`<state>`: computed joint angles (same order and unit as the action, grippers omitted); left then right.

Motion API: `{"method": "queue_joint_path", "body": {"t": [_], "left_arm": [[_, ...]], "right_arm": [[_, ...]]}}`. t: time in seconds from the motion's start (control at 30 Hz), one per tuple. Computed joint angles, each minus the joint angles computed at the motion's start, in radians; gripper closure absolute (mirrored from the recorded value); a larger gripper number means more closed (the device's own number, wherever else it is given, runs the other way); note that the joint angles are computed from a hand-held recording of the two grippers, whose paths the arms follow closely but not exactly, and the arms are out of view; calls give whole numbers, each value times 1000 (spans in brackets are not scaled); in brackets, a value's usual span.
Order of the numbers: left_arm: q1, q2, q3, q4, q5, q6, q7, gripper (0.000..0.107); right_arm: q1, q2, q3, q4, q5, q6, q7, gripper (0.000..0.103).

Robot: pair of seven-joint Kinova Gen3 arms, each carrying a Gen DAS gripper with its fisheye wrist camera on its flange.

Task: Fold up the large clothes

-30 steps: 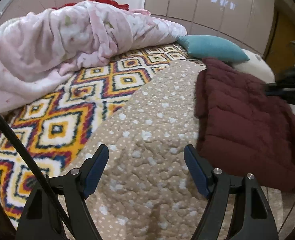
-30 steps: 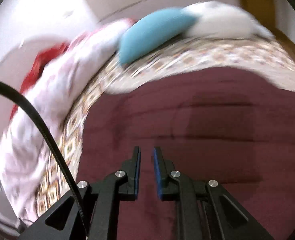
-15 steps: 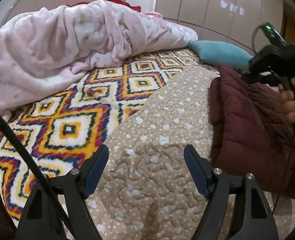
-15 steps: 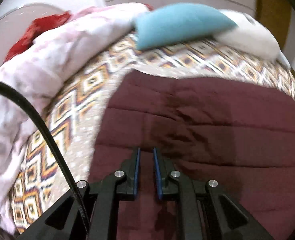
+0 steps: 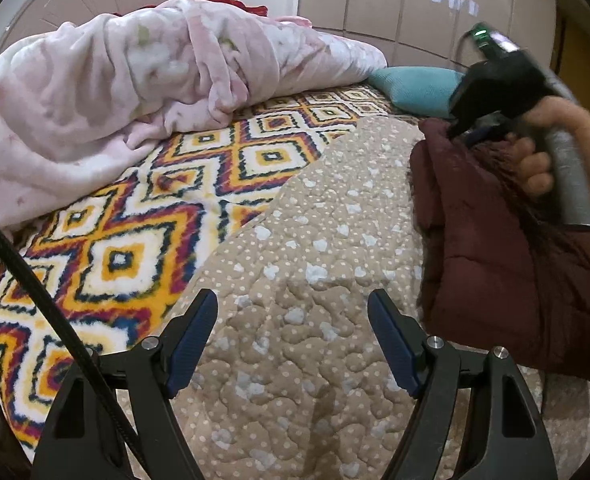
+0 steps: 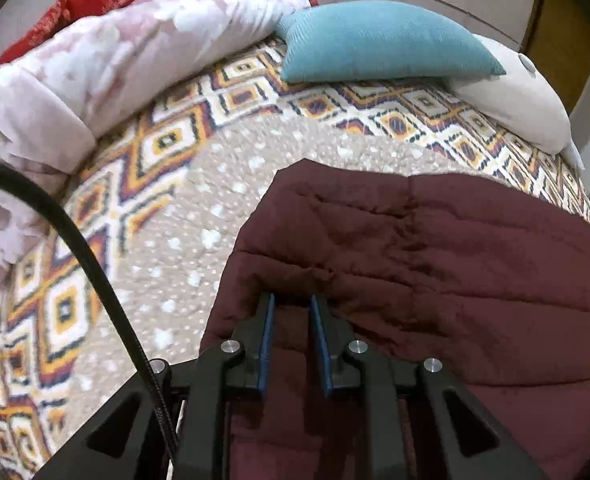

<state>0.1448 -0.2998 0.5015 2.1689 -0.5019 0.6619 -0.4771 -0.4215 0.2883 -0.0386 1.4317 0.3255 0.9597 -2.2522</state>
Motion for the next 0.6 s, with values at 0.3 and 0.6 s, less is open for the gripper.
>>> {"method": "queue_joint_path", "body": {"t": [0.3,0.6], "left_arm": [[-32,-43,67,-5,-18,19,23,31],[-35,-19,106,-26,-29,40,41,31]], "right_arm": [[-44,-370,378,380,-354,-171,221,66],[251,-504,600,465,-333,-72,232,65]]}}
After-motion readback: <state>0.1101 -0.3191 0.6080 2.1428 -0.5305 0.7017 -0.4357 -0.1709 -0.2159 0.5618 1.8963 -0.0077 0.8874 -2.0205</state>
